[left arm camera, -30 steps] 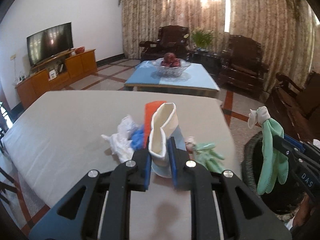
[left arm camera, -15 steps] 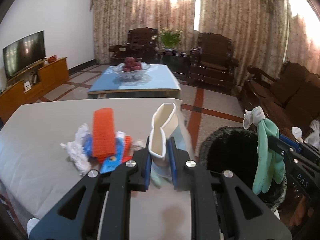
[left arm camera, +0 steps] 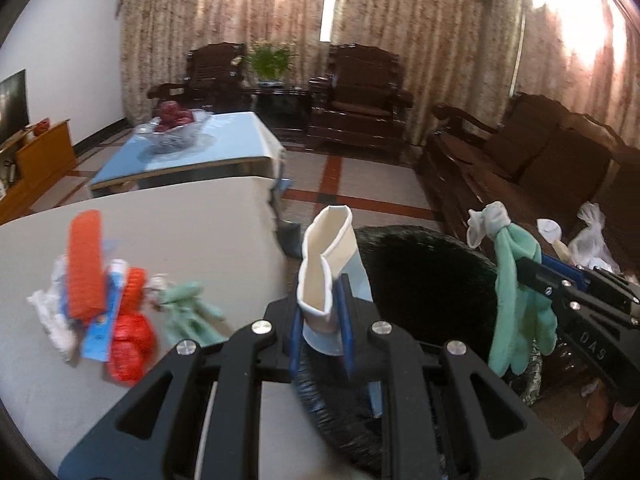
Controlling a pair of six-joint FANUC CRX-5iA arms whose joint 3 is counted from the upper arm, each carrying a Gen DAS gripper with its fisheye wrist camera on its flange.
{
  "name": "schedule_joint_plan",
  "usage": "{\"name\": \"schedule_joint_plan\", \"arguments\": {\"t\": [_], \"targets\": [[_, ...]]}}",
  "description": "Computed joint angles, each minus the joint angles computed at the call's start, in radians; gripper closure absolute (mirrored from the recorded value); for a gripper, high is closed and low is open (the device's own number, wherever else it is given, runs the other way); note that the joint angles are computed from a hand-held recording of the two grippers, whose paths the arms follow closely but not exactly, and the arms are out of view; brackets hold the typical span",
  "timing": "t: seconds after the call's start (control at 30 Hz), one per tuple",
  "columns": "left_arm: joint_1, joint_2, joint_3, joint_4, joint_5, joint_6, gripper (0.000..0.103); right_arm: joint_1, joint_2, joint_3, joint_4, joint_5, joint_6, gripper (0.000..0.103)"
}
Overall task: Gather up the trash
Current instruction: 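Carry the gloves and white cup over the bin and release both, then move both grippers back to the remaining trash on the table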
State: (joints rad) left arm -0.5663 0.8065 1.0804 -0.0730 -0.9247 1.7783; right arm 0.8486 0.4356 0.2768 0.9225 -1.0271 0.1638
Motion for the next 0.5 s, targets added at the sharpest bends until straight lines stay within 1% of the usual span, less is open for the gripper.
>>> {"name": "schedule_joint_plan", "arguments": {"t": [0.13,0.17,0.2,0.23,0.3,0.33,0.37,0.4,0.43,0.47,0.5], "targets": [[-0.006,0.081,0.104,0.062,-0.032,-0.053,0.087,-0.012,-0.01,-0.033,-0.01,-0.019,-0.017,0.082],[-0.007,0.105,0.141,0.076,-0.049,-0.062,0.081,-0.015,-0.009,-0.035,-0.017,-0.027,-0.013,0.078],[-0.008,0.13,0.181,0.087,-0.069,-0.064,0.072,-0.016,-0.006,-0.032,-0.021,-0.038,-0.009,0.075],[-0.007,0.131,0.178,0.095,-0.067,-0.064,0.068,-0.017,-0.007,-0.042,-0.008,-0.049,-0.022,0.071],[-0.003,0.108,0.128,0.108,-0.038,-0.064,0.054,-0.02,-0.015,-0.065,0.015,-0.053,-0.043,0.066],[0.0,0.091,0.098,0.103,-0.024,-0.06,0.051,-0.018,-0.019,-0.075,0.025,-0.06,-0.055,0.053],[0.003,0.07,0.064,0.09,-0.011,-0.047,0.044,-0.017,-0.017,-0.076,0.034,-0.067,-0.063,0.04],[0.006,0.048,0.029,0.082,0.004,-0.039,0.038,-0.016,-0.018,-0.081,0.047,-0.076,-0.074,0.034],[0.008,0.03,0.004,0.065,0.015,-0.026,0.035,-0.013,-0.015,-0.082,0.062,-0.086,-0.086,0.019],[0.011,0.015,-0.015,0.042,0.022,-0.011,0.029,-0.008,-0.006,-0.075,0.082,-0.106,-0.1,0.009],[0.014,-0.014,-0.055,0.005,0.036,0.014,0.025,-0.007,-0.003,-0.077,0.096,-0.113,-0.109,0.006]]}}
